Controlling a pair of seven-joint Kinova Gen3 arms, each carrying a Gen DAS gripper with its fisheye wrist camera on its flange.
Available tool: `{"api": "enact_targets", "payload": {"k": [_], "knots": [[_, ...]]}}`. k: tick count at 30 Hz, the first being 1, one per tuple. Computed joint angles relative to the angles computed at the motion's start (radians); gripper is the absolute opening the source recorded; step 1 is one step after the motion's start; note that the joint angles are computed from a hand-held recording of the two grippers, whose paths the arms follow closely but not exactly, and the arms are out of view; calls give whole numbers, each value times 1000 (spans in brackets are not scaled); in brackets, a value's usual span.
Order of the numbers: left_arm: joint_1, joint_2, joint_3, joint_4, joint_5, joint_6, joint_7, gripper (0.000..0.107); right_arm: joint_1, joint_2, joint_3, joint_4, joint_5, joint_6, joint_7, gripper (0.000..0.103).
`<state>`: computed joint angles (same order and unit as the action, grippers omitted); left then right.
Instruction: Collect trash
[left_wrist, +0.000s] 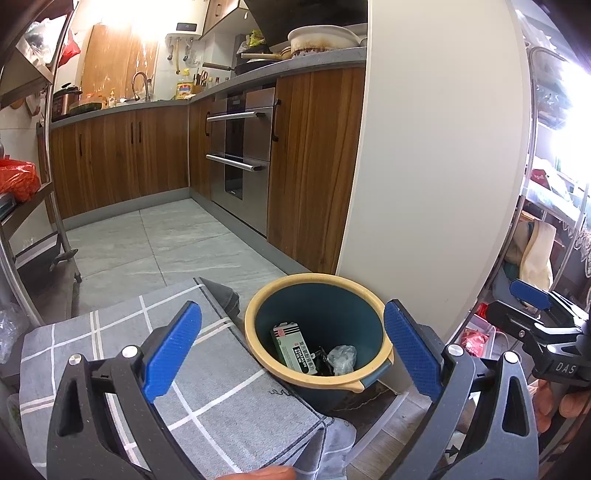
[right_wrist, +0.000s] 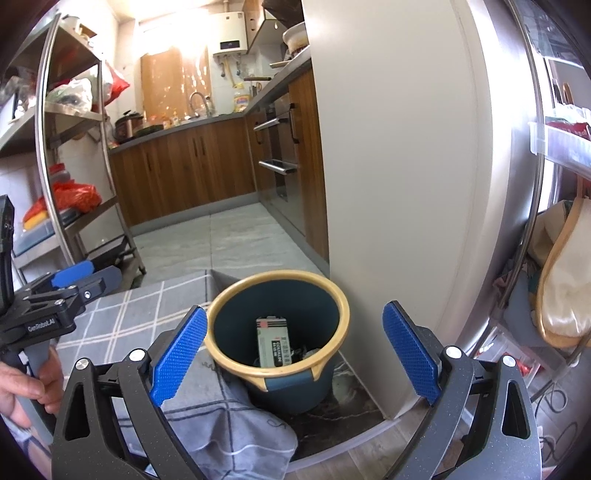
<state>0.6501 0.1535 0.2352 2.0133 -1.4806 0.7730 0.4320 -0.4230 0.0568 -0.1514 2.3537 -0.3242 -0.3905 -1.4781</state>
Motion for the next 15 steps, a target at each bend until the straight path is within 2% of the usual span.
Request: {"api": "enact_targets", "payload": {"k": [15], "knots": [[4, 10, -6, -10, 17, 1, -16, 97, 1, -5, -4, 1, 6, -2, -1, 96]]}}
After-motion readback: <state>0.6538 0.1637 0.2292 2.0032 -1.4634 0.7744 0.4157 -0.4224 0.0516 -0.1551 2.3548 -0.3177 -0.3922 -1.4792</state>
